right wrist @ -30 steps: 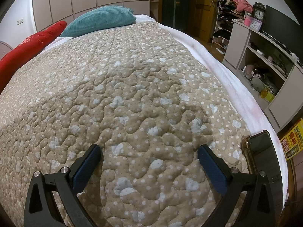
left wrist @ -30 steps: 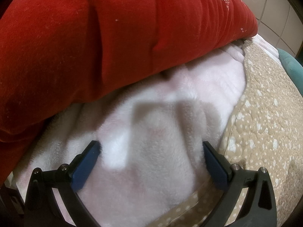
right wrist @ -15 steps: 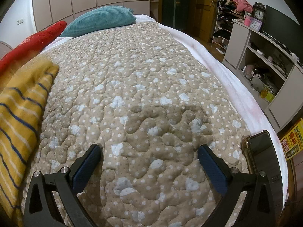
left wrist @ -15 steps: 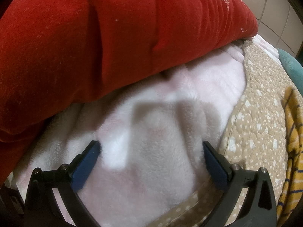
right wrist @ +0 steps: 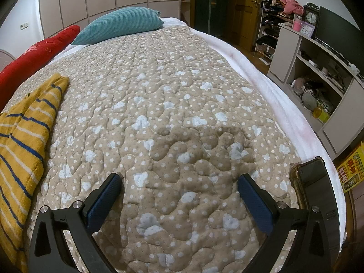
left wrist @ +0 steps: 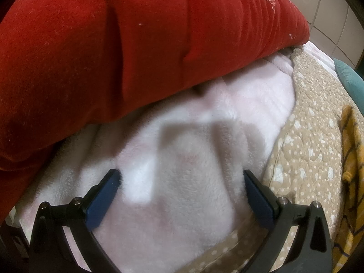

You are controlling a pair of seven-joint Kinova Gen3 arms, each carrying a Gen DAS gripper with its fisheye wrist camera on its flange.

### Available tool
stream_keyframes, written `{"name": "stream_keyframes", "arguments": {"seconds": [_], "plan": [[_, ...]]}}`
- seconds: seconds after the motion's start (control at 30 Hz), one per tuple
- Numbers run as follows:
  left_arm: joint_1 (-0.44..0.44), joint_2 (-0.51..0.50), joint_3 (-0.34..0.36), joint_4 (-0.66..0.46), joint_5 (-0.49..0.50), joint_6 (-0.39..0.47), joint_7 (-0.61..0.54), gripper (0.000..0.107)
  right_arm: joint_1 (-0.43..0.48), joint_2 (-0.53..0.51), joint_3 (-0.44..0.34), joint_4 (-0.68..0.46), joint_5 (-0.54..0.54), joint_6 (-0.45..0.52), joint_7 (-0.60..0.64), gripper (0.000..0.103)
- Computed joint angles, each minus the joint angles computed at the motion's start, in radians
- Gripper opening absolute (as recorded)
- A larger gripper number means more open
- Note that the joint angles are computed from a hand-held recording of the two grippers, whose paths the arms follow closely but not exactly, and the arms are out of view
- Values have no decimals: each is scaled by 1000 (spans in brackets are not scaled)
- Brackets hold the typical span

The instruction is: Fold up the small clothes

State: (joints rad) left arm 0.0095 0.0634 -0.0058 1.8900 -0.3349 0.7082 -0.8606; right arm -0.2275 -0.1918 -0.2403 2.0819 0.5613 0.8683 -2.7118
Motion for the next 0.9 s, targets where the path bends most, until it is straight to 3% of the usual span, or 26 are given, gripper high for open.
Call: {"name": "stream_keyframes", "arguments": {"seconds": [0.9], "plan": [[0, 20, 2, -25, 8, 23, -9, 103, -3, 3, 3, -6, -2, 7, 5, 103]]}}
